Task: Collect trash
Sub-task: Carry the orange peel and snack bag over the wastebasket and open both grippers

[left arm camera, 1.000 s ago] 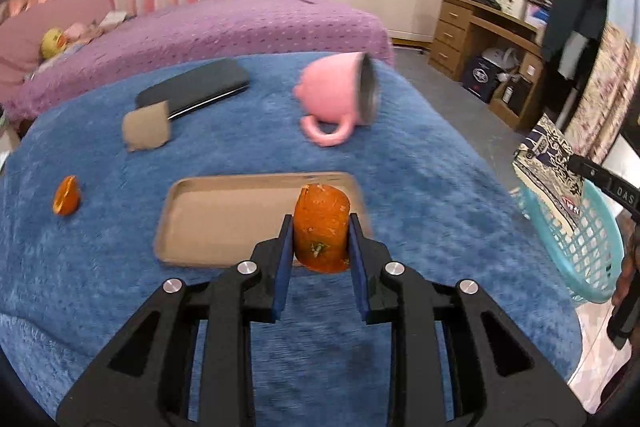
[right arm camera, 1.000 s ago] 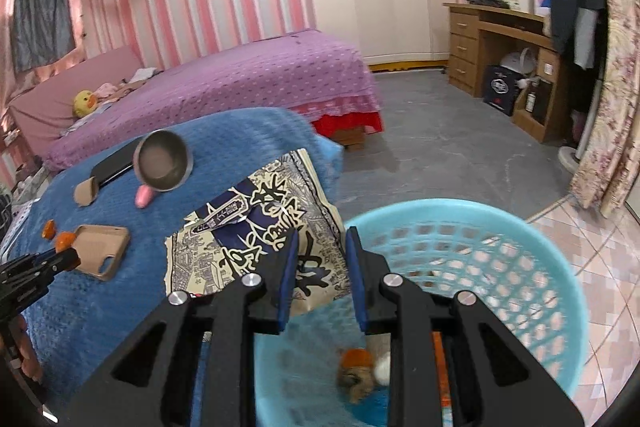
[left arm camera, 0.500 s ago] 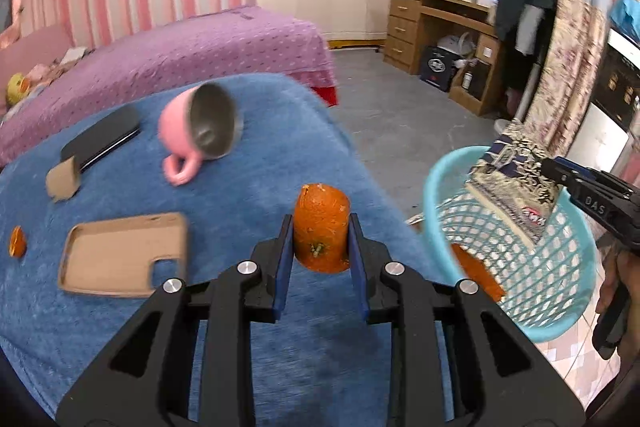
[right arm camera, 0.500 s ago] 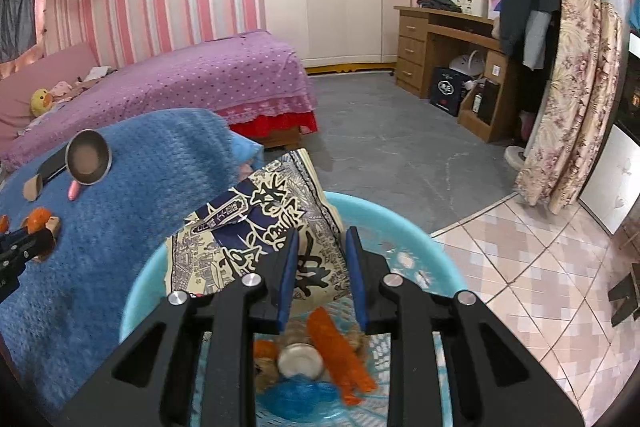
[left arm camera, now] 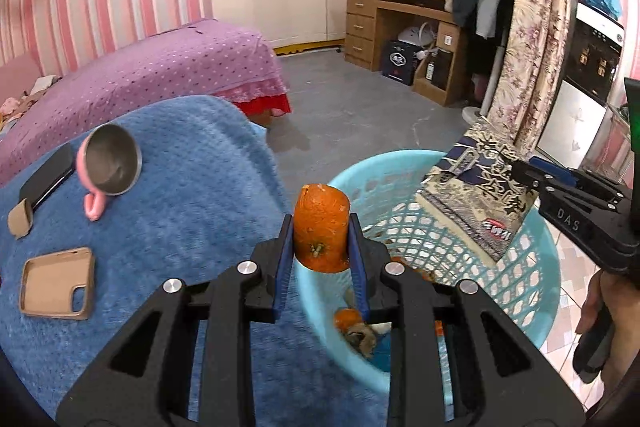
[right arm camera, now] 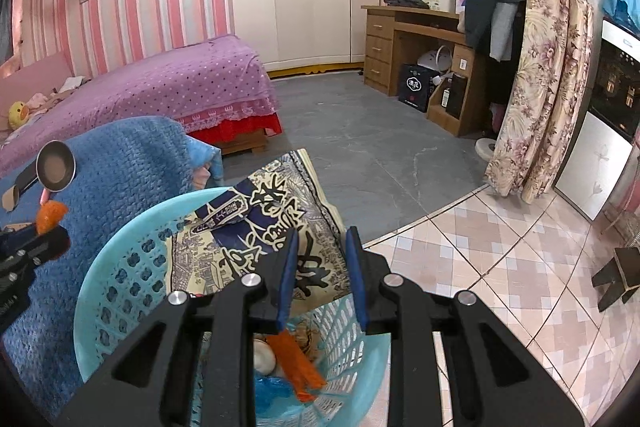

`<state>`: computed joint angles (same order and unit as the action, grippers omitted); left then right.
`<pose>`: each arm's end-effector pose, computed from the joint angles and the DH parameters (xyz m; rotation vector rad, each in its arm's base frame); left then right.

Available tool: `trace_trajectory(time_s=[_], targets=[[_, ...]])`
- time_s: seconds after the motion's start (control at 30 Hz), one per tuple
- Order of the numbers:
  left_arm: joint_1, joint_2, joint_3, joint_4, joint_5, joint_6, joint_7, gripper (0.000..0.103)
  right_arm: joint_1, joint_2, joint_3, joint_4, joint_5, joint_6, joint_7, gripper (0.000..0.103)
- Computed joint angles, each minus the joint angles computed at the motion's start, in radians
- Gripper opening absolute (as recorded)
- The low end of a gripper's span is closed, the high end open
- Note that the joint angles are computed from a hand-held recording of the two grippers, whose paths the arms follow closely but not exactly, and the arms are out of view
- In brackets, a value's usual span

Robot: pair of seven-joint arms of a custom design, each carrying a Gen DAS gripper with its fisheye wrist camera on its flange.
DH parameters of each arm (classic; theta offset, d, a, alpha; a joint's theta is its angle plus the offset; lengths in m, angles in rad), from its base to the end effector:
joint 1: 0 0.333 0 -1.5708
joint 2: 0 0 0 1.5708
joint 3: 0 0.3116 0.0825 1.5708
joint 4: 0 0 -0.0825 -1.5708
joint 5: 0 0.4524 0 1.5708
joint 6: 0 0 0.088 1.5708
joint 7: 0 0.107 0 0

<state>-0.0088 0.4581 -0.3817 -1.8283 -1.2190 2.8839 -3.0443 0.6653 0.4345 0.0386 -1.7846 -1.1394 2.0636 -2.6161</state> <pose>0.6887 -0.2044 0.2862 -0.9126 2.4106 -1.1323 0.5695 0.4187 0.2780 -1.0151 2.2698 -1.1201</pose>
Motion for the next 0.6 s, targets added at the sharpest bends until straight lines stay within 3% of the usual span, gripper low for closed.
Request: trace_trajectory(time_s=[0.4, 0.47, 0.53, 0.6], targets=[[-0.017, 0.014, 0.003, 0.006, 0.029, -0.012, -0.029, 0.028, -0.002, -0.008, 0.003, -0.012, -0.004, 0.005, 0.017, 0.025], [-0.008, 0.018, -0.008, 0.01, 0.012, -0.002, -0.015, 0.035, -0.003, -0.005, 0.003, -0.011, -0.004, 0.009, 0.018, 0.025], [-0.002, 0.022, -0.024, 0.013, -0.02, 0.022, 0.008, 0.058, -0.003, -0.005, 0.003, -0.012, -0.001, 0.009, 0.017, 0.025], [0.021, 0.027, -0.054, 0.021, -0.103, 0.055, 0.087, 0.066, -0.004, -0.004, 0.002, -0.014, 0.0, 0.013, 0.019, 0.025]])
